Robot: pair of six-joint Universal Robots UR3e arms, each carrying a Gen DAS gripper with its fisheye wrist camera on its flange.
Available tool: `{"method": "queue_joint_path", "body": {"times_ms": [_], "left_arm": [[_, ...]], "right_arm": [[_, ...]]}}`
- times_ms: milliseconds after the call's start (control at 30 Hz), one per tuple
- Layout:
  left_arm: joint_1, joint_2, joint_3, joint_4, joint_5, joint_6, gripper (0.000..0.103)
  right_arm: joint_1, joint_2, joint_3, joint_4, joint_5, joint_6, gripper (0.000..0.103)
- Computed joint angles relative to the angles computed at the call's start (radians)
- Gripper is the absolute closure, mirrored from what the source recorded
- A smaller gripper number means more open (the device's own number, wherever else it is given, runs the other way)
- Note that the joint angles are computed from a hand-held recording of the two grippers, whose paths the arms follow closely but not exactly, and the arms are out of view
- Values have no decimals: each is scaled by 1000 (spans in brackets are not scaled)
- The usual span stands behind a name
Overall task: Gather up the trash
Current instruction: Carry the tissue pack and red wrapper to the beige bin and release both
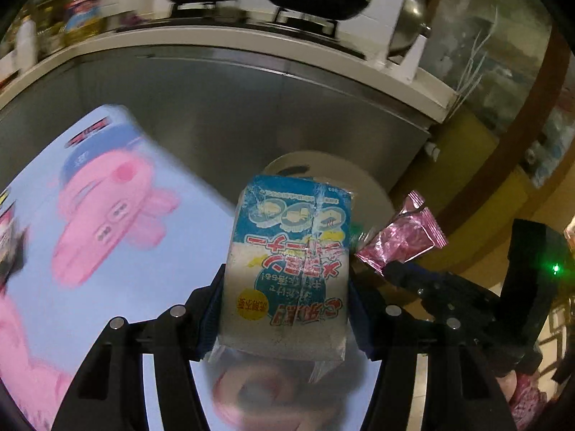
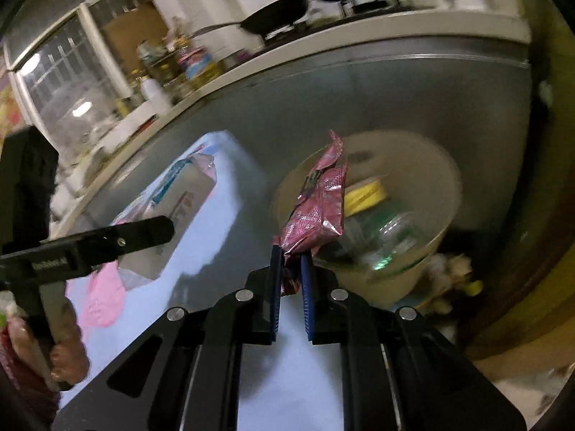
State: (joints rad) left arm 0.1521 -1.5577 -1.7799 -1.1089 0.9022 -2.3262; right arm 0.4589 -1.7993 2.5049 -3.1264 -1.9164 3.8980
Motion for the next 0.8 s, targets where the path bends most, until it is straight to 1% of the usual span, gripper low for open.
{"method": "queue_joint_path", "body": {"times_ms": [100, 167, 200, 367, 400, 433, 467, 500, 533, 567, 600, 700, 800], "left_arm": [[-141, -127, 90, 112, 37, -134, 41], [-209, -227, 178, 139, 63, -211, 41], [-234, -276, 225, 141, 69, -244, 41], [-299, -475, 412, 115, 75, -376, 40], [-306, -499, 432, 115, 79, -395, 38], [-313, -524, 453, 115, 84, -417, 35], [-319, -542, 463, 122, 95, -444, 24], [-325, -554, 466, 135, 105, -471, 17], [-327, -559, 463, 153, 110, -492, 17], [-326, -562, 459, 161, 108, -503, 17], [-324, -560, 458, 156, 109, -501, 17], [-315, -532, 432, 157, 120, -490, 17], [-298, -470, 370, 189, 118, -475, 17]], "right_arm": [[-166, -93, 32, 80, 68, -128, 93], [-256, -93, 11, 124, 91, -231, 93], [-298, -85, 1, 140, 106, -289, 93], [-378, -13, -36, 156, 119, -457, 92], [-398, 7, -48, 172, 130, -488, 90], [-414, 22, -57, 183, 144, -509, 89], [-429, 30, -65, 200, 167, -528, 88], [-427, 28, -61, 206, 175, -533, 77], [-415, 30, -55, 202, 166, -532, 68], [-398, 37, -50, 177, 142, -528, 53], [-390, 39, -43, 156, 132, -527, 51], [-370, 23, -27, 128, 120, -504, 51], [-355, -31, -5, 131, 126, -444, 51]]}}
